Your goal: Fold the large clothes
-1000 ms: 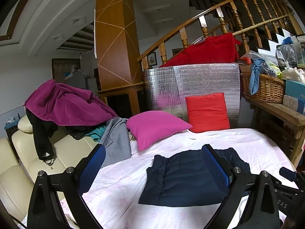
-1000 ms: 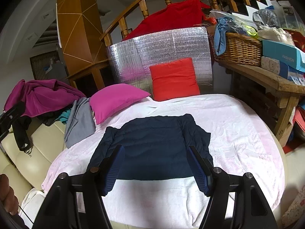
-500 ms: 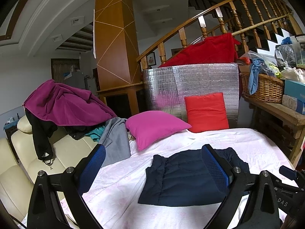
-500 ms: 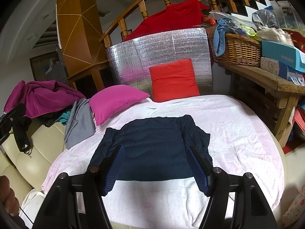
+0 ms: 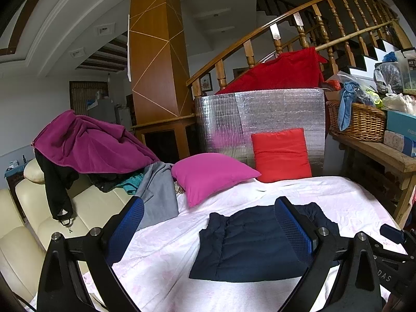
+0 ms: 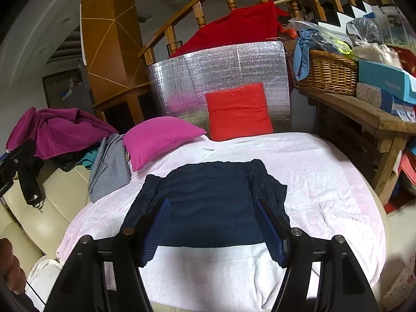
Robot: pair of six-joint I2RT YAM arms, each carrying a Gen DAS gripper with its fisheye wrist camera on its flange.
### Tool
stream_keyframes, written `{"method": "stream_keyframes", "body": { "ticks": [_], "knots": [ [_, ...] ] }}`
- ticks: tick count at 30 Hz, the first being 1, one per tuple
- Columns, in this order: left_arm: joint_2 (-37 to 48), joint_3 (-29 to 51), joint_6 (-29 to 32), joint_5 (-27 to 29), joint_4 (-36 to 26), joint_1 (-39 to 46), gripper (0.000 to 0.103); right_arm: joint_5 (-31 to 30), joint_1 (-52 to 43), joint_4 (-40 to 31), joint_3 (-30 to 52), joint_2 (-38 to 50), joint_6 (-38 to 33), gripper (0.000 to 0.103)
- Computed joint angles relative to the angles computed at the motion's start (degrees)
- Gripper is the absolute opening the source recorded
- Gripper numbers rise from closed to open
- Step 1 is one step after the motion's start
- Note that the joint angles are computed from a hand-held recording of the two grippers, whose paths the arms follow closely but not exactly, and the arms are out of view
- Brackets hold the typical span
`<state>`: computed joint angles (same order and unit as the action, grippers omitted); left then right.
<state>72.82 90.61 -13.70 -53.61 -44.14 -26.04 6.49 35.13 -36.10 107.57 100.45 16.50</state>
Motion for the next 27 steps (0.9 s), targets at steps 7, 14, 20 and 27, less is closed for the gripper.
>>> {"method": "stream_keyframes", "body": {
  "ticks": [7,14,20,27],
  "knots": [
    [1.0,2.55,1.98,-0.07,0.21,0.77,0.1,0.05,-0.22,-1.4,3.48,1.1,-0.22,0.071],
    [4.25,6.3,0.97,0.65,-1.62,1.98,0.1,-2.84,-1.66,-3.65,7.87,4.79,-0.81,0.071],
    [6.55,7.65,1.5,4.21,-1.69,3.77,0.1,-2.67,-2.25,-3.56,9.67,6.35,-0.87,0.071],
    [6.88,4.7,1.7,8.22,1.15,7.14,0.1,-2.03,-1.55,-1.02,9.74,8.57,0.25,0.071]
  ]
}}
